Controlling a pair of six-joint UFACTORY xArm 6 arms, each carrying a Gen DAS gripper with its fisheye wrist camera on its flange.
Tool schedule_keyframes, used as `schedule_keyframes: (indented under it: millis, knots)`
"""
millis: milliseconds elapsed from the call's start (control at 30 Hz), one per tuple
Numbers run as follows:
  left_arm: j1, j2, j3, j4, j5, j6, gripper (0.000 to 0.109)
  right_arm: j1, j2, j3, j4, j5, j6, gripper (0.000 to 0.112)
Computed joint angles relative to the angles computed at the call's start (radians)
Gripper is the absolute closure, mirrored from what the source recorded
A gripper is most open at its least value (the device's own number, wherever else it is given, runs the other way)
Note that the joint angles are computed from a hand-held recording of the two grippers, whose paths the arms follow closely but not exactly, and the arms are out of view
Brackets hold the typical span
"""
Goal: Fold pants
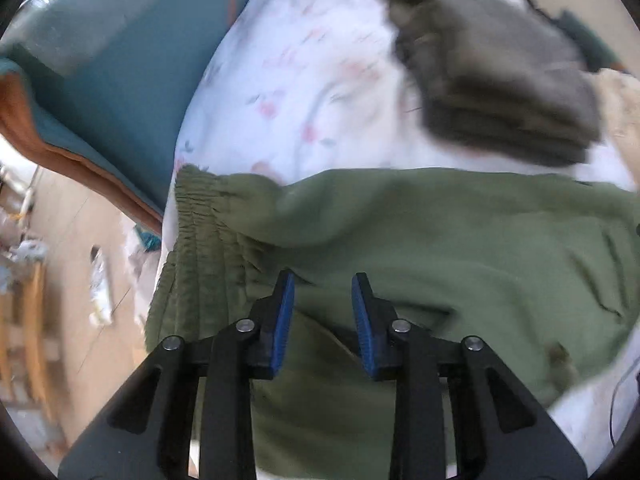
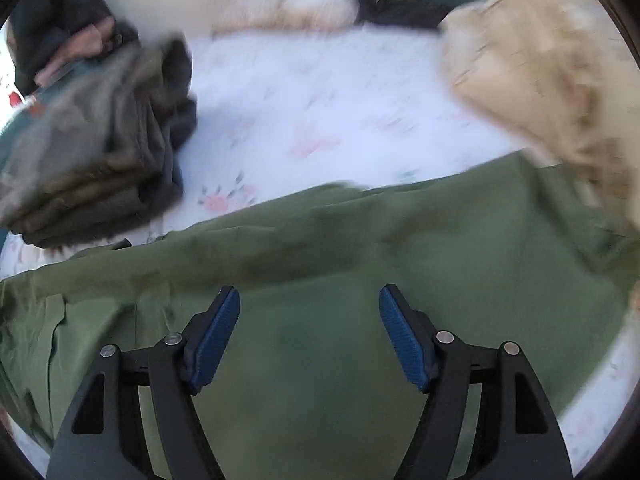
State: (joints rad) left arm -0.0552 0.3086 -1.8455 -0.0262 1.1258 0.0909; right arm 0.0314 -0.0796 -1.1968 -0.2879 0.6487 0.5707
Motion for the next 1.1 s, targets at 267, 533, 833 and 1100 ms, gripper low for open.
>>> schedule_keyframes:
  millis: [267,533,833,1100]
  knots:
    - [-0.011,-0.088,0.106,-0.023,-0.027,0.008,0.082,-0.338,-0.237,0.238,0.276,-0.011,-0.13,0.064]
    - [-0.057,-0.115,0.239,0.117,-0.107,-0.105,0.083,-0.392,0.162,-0.222,0.227,0.329,-0.269,0.084]
    - [-0.058,-0.132,0.27,0.116,-0.103,-0.107,0.083,-0.407,0.274,-0.471,-0.076,0.304,-0.098,0.084]
    - [-0.043,-0.177,0.302,0.035,-0.146,-0.079,0.083,-0.486,-0.193,0.178,0.206,-0.036,-0.004,0.041]
